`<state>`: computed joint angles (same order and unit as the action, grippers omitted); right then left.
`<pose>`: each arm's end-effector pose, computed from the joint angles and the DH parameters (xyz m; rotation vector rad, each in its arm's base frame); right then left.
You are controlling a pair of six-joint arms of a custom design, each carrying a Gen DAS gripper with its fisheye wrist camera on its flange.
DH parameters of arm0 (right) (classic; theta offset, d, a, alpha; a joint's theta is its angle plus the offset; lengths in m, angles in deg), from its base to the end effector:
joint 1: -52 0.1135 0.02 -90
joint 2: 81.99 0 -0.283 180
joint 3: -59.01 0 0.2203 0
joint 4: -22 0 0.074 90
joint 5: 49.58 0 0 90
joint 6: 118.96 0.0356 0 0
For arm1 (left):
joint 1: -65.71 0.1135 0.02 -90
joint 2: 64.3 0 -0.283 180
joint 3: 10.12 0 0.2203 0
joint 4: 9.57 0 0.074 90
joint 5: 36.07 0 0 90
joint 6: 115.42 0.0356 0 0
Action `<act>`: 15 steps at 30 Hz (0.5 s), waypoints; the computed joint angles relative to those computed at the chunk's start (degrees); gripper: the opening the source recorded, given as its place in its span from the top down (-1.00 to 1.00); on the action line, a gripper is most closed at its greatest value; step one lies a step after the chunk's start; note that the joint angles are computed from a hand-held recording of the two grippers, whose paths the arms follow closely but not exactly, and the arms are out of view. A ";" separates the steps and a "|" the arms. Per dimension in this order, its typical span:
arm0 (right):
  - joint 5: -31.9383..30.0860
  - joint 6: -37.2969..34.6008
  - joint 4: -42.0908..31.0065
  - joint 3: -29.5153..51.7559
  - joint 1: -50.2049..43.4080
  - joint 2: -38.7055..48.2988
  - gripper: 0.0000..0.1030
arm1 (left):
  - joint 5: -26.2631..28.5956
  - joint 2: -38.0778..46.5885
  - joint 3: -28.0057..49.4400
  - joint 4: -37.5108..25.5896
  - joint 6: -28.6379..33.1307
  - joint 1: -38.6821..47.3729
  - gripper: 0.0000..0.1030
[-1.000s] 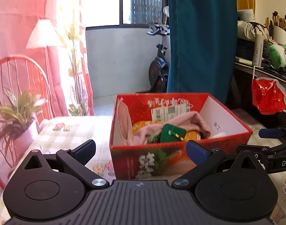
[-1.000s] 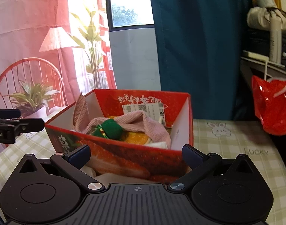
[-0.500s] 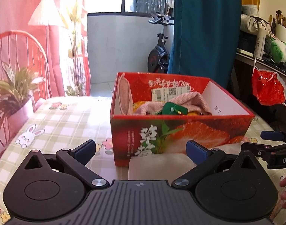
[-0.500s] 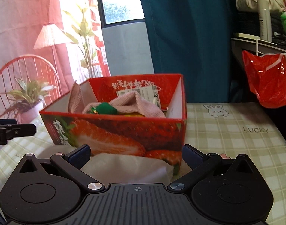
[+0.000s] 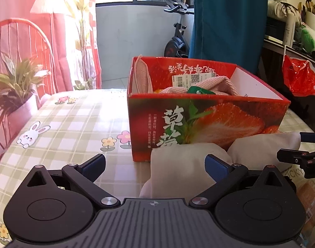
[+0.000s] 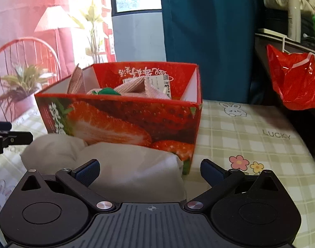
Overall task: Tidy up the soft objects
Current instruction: 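Move both grippers down to the white padded cloth bundle beside the box, then close both grippers on the white bundle and lift it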
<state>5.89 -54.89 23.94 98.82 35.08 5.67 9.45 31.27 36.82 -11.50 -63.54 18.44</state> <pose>0.2242 -0.0471 0.1587 -0.4497 2.1757 0.3117 0.1922 -0.1713 0.1531 -0.1416 2.1523 0.1227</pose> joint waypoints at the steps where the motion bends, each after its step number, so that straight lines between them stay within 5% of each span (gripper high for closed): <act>1: -0.01 0.23 0.69 -0.35 -0.20 0.25 -0.99 | 0.42 -0.14 -0.54 0.76 -0.04 0.15 -0.99; 10: -0.18 2.47 -0.39 1.69 0.33 2.33 -0.90 | 6.55 1.56 -1.58 6.54 2.50 2.22 -0.70; 15: 0.26 4.65 -0.18 2.20 1.40 3.18 -0.51 | 9.99 4.06 -0.35 8.60 3.21 3.51 -0.51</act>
